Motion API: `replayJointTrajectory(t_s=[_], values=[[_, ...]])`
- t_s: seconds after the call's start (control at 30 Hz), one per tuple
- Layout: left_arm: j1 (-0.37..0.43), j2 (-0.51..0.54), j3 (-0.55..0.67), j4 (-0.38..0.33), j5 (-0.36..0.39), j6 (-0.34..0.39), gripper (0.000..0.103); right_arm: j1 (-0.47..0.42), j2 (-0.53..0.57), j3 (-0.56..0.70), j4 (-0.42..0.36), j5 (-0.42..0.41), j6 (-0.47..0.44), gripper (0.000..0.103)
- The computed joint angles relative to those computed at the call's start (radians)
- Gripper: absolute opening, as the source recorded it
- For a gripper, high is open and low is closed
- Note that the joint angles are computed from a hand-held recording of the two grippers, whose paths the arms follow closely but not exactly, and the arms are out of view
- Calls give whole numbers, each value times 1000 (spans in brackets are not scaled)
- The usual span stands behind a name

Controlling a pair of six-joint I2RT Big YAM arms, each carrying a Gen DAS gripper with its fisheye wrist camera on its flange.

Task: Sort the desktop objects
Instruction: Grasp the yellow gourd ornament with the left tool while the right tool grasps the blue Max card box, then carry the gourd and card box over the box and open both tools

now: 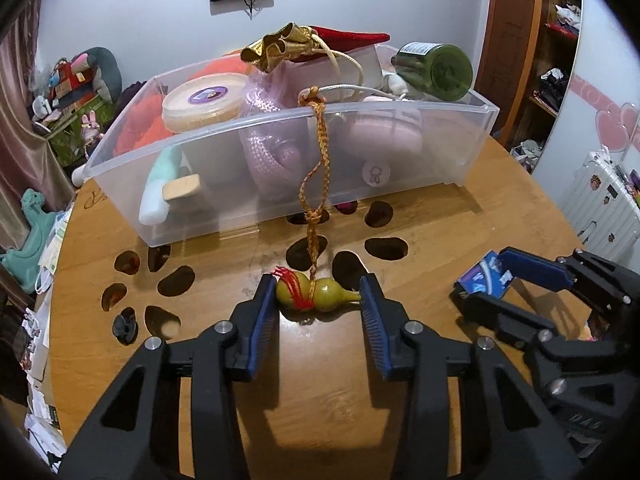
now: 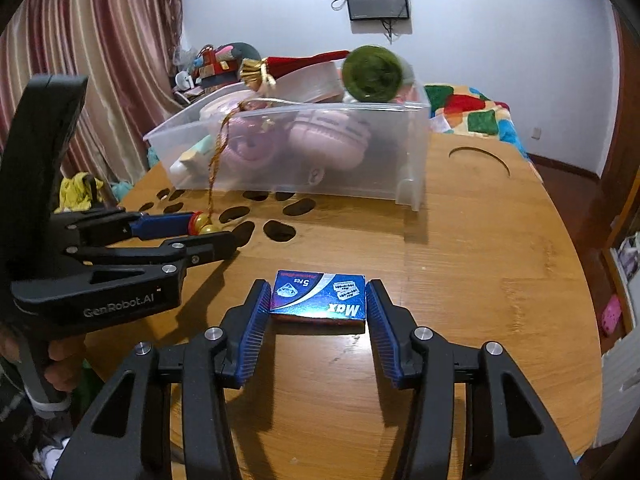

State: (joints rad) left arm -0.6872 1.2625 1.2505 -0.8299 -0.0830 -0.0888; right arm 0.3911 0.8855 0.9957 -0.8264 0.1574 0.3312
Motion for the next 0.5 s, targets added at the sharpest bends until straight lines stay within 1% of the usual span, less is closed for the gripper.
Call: replayJointTrajectory(t_s=[0.07, 0.33, 0.5], values=[[-2, -6, -10, 13, -2, 3, 42, -14, -4, 2, 1, -15, 7, 45], [16, -31, -17, 21, 9, -9, 42, -34, -11, 27, -5, -5, -8, 45], [36, -62, -12, 37, 13, -4, 42, -41, -1, 59, -17, 25, -34, 45]])
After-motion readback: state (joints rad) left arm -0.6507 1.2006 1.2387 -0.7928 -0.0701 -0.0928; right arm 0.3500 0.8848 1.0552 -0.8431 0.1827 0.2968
